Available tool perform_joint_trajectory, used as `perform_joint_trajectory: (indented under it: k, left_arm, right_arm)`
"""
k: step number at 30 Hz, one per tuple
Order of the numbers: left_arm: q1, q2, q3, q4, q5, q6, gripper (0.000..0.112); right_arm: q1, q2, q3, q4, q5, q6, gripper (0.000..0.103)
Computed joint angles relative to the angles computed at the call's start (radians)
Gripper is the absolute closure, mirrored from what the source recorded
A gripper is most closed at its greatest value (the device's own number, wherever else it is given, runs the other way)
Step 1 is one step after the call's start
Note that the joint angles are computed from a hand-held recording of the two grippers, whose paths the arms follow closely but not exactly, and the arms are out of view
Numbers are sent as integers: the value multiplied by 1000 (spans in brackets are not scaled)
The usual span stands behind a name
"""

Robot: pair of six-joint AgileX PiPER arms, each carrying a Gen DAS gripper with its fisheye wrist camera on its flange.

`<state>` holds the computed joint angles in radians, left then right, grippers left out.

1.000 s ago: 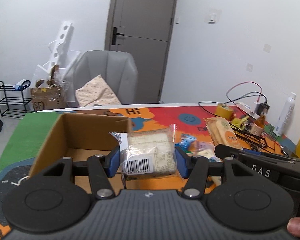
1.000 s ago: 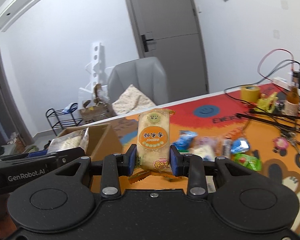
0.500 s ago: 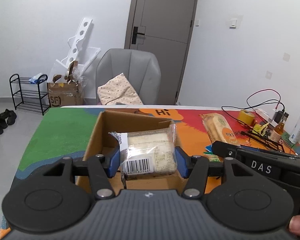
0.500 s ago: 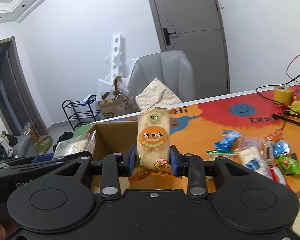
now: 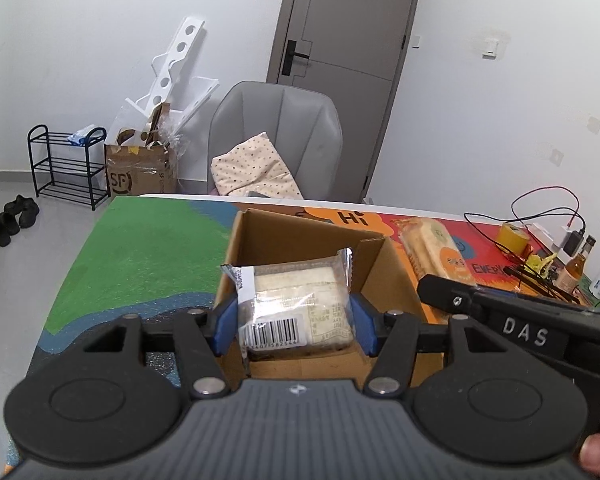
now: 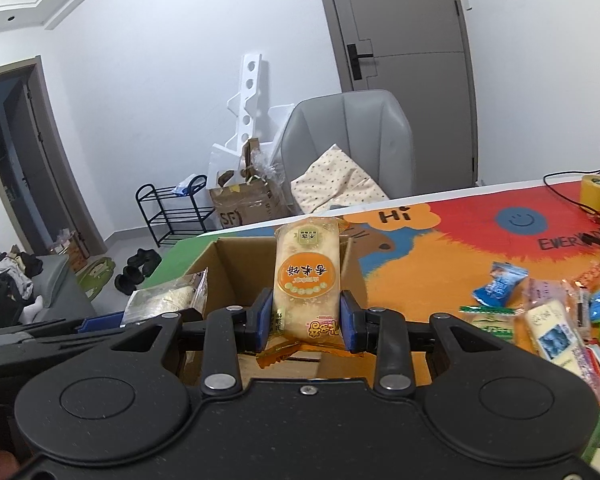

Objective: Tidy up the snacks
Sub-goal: 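Carry both snacks over the cardboard box and open both grippers to drop them, then move the right gripper back to the table and grasp the green wrapped candy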

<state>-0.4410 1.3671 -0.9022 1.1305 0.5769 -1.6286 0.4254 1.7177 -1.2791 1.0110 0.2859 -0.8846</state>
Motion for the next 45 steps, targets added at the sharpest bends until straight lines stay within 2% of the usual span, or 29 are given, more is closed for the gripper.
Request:
perform_joint_trajectory:
  k: [5,12,13,14,16,18,30,38,40,42,45]
  left_arm:
    - [-12,-42,20,46,35,-35,51]
    - [22,-85,48,-12,34,-3,41]
    - [24,-90,51,-12,40,-5,39]
    - [25,-95,55,-10,46,-9,36]
    - [28,-104,61,-10,56,-13,30]
    - [24,-114,68,-3,69,-26,27]
    - [-56,-99,35,-33,122,-8,16]
    - [-122,-67,-5,-69,154,3,14]
    - [-155,-49,-21,-63,178,-13,13]
    - [-184,-34,-36,-60,199,-19,13]
    - [-216,-8,-64,-64,215,-14,11]
  right_arm:
    - [20,31,-35,-66,10,73,71]
    - [32,48,-63,-92,48,112,70]
    - [30,51,-71,-98,63,121,68]
    - [31,51,-76,-107,71,131,61]
    - [39,40,-66,-138,55,153,56]
    - [36,26,-51,-131,52,141,46]
    - [-44,-67,56,-72,45,81,26]
    - [-146,-116,116,-45,76,46,19]
    - [-178,-130,137,-11,85,11,15]
    - [-208,-145,155,16,92,-9,2]
    - [-252,-172,186,50,95,-49,0]
